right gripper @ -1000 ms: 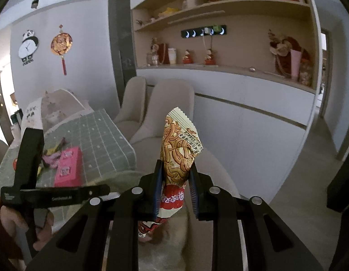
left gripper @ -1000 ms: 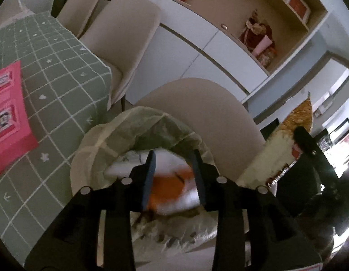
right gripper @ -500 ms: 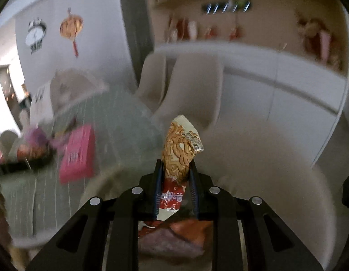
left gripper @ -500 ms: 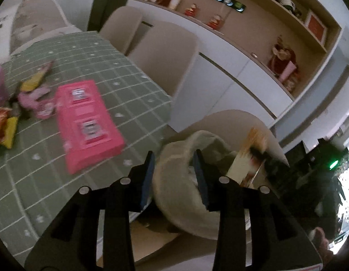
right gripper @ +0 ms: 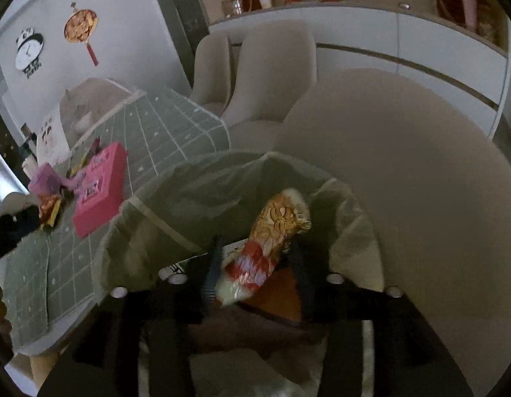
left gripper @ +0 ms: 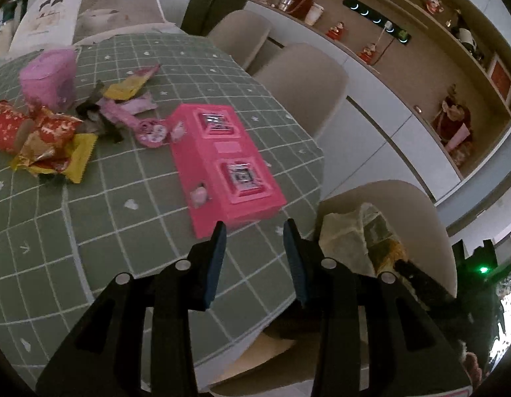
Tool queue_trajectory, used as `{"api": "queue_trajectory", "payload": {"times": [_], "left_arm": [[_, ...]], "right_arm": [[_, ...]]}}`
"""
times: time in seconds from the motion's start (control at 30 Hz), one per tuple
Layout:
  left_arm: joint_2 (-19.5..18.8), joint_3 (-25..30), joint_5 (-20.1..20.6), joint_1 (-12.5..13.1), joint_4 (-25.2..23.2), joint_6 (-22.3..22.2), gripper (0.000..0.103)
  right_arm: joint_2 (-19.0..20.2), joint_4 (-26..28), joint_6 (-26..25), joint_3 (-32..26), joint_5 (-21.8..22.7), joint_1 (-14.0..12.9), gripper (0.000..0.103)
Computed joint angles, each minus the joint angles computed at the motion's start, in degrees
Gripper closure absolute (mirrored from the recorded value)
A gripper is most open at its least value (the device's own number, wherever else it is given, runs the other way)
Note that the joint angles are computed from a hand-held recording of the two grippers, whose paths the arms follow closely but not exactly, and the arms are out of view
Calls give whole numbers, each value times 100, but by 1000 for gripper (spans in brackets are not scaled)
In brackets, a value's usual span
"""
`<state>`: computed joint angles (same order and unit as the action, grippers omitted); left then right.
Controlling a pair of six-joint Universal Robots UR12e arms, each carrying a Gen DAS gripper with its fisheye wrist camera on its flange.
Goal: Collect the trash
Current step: 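Release the snack wrapper into the trash bag with the right tool, then move both open tools back over the remaining trash on the table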
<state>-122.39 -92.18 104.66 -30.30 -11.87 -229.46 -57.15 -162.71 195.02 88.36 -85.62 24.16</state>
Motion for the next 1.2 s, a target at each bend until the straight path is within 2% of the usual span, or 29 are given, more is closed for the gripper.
{"api": "queue_trajectory", "payload": {"times": [0.07, 0.17, 0.37, 0.53, 0.7, 0.93, 1.2], "left_arm": [[44, -94, 33, 19, 10, -20, 68], [122, -262, 69, 67, 4, -111, 68], [325, -640, 317, 175, -84, -413, 68], [533, -928, 725, 270, -278, -853, 68], [747, -1225, 838, 421, -426, -1140, 68], [943, -1548, 777, 616, -275, -987, 68], [1025, -1891, 437, 953, 305, -657, 68]], "right_arm": [[-27, -7, 14, -9, -56, -6, 50], [-79, -118, 47, -1, -224, 25, 49], [-113, -247, 2, -123, -264, 113, 49], [43, -202, -199, -507, -55, 297, 49], [317, -68, -485, -998, 59, 537, 49], [776, 346, -661, -1729, 405, 801, 49], [1220, 860, -744, -2443, 670, 1013, 49]]}}
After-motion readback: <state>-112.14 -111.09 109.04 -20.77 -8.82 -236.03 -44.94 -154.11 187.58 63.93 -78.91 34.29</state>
